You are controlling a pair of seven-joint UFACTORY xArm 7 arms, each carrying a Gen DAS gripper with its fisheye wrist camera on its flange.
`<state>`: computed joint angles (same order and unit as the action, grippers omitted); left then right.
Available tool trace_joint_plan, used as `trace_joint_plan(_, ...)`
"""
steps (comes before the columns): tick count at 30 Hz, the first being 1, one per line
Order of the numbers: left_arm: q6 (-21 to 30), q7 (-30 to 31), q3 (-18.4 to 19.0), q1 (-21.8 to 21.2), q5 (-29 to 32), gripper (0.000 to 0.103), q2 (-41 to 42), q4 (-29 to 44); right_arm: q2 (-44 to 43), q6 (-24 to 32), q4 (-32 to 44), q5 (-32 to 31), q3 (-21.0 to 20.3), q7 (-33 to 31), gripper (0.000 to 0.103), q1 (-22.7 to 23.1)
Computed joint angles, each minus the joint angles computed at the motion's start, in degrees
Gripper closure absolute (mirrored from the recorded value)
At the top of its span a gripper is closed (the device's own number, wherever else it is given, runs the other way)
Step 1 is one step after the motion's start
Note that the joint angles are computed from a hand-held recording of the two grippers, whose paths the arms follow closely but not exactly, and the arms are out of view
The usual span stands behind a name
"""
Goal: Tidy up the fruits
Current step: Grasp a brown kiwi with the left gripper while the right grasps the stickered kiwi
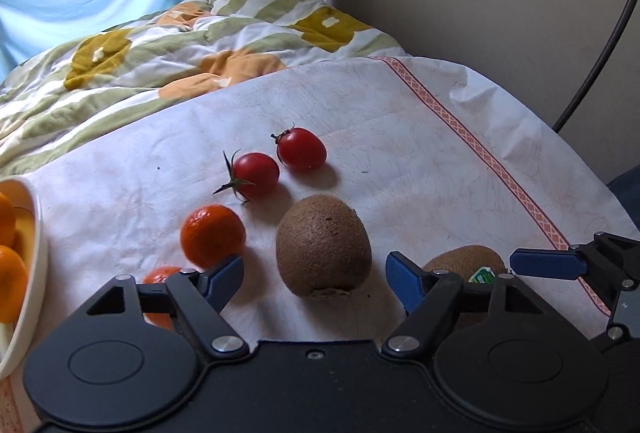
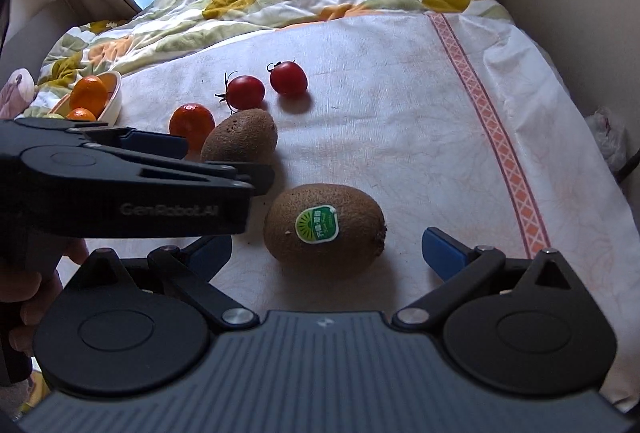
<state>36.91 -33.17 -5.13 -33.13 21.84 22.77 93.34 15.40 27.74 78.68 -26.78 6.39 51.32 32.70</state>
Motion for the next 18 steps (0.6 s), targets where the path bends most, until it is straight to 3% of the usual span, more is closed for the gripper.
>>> trace_joint_plan(11, -0.02, 7.28, -0.14, 0.68, -2.9, 0.044, 4.27, 4.56, 2.67, 3.33, 3.61, -2.16, -1.29, 3.04, 0.0, 1.65)
trace_joint_plan(18, -0.49, 10.7, -0.47, 1.29, -4.78, 0.046, 3.32, 3.25, 3.8, 5.12, 5.62, -5.47, -1.75, 4.01, 0.004, 2.93)
